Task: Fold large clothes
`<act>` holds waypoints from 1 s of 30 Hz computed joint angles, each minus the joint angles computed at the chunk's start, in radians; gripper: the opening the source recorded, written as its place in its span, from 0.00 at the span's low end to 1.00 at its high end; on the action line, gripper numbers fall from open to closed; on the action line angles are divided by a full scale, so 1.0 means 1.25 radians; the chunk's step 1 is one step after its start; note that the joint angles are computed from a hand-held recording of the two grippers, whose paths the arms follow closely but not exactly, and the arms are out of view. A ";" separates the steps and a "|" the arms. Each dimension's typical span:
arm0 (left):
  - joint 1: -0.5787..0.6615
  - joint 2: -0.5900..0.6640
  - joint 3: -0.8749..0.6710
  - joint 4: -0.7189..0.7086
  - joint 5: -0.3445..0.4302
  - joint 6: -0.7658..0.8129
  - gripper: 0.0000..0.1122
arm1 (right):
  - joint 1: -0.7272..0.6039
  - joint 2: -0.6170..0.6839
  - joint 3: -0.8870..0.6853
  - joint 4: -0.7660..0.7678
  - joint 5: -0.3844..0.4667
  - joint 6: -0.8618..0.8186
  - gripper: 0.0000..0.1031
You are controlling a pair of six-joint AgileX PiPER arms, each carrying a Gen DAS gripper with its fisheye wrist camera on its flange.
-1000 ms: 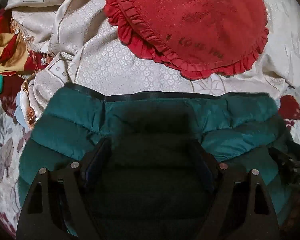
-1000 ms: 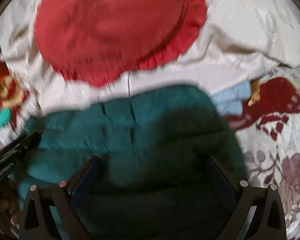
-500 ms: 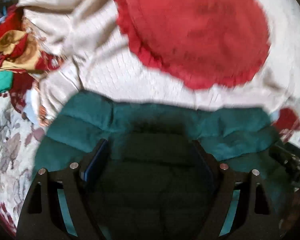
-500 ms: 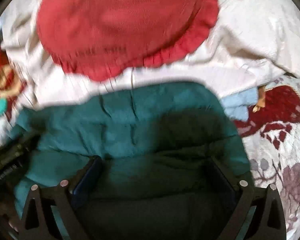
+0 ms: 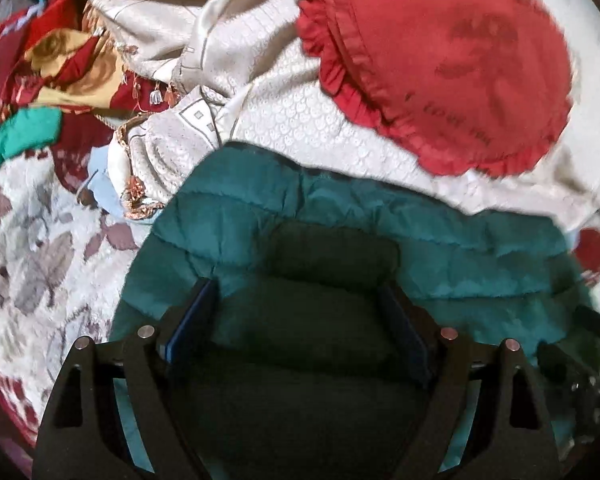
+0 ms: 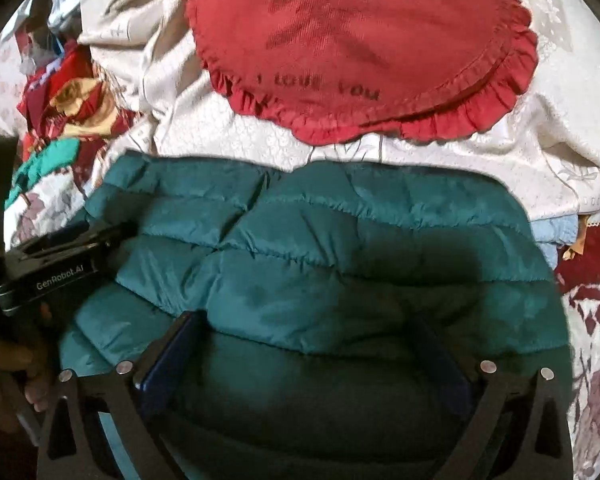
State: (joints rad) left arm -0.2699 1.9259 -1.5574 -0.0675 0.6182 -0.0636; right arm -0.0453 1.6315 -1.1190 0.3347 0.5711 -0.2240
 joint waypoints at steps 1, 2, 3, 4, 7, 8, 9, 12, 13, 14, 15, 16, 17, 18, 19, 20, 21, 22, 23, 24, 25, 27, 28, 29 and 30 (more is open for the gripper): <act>0.014 -0.007 0.002 -0.025 0.000 0.024 0.75 | -0.011 -0.021 0.011 0.003 -0.003 -0.003 0.99; 0.031 -0.029 0.013 -0.042 0.001 0.044 0.75 | -0.025 -0.049 0.029 0.005 -0.009 -0.006 0.99; 0.051 -0.052 0.028 -0.057 -0.004 0.068 0.75 | -0.043 -0.079 0.044 0.001 -0.010 -0.007 0.99; 0.065 -0.065 0.036 -0.066 -0.006 0.082 0.75 | -0.065 -0.111 0.068 0.000 -0.012 -0.016 0.99; 0.159 -0.108 0.089 -0.134 -0.026 0.182 0.75 | -0.136 -0.142 0.112 0.033 0.014 -0.063 0.99; 0.185 -0.109 0.097 -0.136 -0.020 0.186 0.75 | -0.156 -0.128 0.112 0.035 0.037 -0.064 0.99; 0.211 -0.100 0.096 -0.143 -0.005 0.187 0.75 | -0.175 -0.103 0.104 0.042 0.067 -0.070 1.00; 0.300 -0.040 0.052 -0.274 0.095 0.291 0.75 | -0.226 -0.111 0.114 0.132 0.088 -0.169 0.99; 0.308 -0.037 0.052 -0.291 0.100 0.306 0.75 | -0.234 -0.128 0.122 0.152 0.081 -0.195 0.99; 0.316 -0.038 0.062 -0.322 0.093 0.333 0.75 | -0.257 -0.153 0.134 0.198 0.084 -0.253 0.99; 0.323 -0.042 0.076 -0.371 0.086 0.378 0.75 | -0.270 -0.172 0.151 0.239 0.076 -0.295 0.99; 0.325 -0.043 0.084 -0.407 0.085 0.413 0.75 | -0.277 -0.183 0.163 0.264 0.068 -0.314 0.99; 0.325 -0.036 0.080 -0.442 0.093 0.450 0.75 | -0.280 -0.178 0.165 0.272 0.069 -0.319 0.99; 0.319 -0.020 0.061 -0.453 0.106 0.458 0.75 | -0.275 -0.161 0.162 0.269 0.076 -0.307 0.99; 0.314 -0.006 0.045 -0.456 0.113 0.457 0.75 | -0.261 -0.142 0.158 0.256 0.077 -0.288 1.00; 0.305 0.017 0.021 -0.454 0.122 0.446 0.75 | -0.241 -0.123 0.154 0.226 0.075 -0.255 1.00; 0.298 0.042 -0.007 -0.443 0.139 0.420 0.75 | -0.219 -0.118 0.158 0.191 0.056 -0.226 1.00; 0.297 0.059 -0.026 -0.443 0.155 0.405 0.75 | -0.191 -0.126 0.177 0.154 0.012 -0.203 1.00; 0.301 0.093 -0.061 -0.467 0.197 0.397 0.75 | -0.181 -0.134 0.190 0.140 -0.012 -0.199 1.00; 0.310 0.120 -0.090 -0.500 0.232 0.402 0.75 | -0.169 -0.139 0.201 0.126 -0.034 -0.189 1.00; 0.317 0.144 -0.110 -0.529 0.262 0.407 0.77 | -0.169 -0.142 0.209 0.130 -0.042 -0.193 1.00; 0.322 0.176 -0.142 -0.543 0.289 0.408 0.85 | -0.175 -0.144 0.219 0.154 -0.053 -0.212 1.00; 0.322 0.197 -0.172 -0.542 0.308 0.409 0.89 | -0.176 -0.144 0.220 0.159 -0.055 -0.216 1.00; 0.324 0.233 -0.229 -0.538 0.354 0.409 0.90 | -0.177 -0.144 0.222 0.163 -0.057 -0.222 1.00; 0.327 0.248 -0.254 -0.541 0.375 0.414 0.91 | -0.179 -0.145 0.224 0.165 -0.057 -0.224 1.00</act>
State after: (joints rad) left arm 0.1385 2.2359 -1.8745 -0.7433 1.0866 0.4538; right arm -0.2686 1.4498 -0.8391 0.5406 0.4993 -0.5036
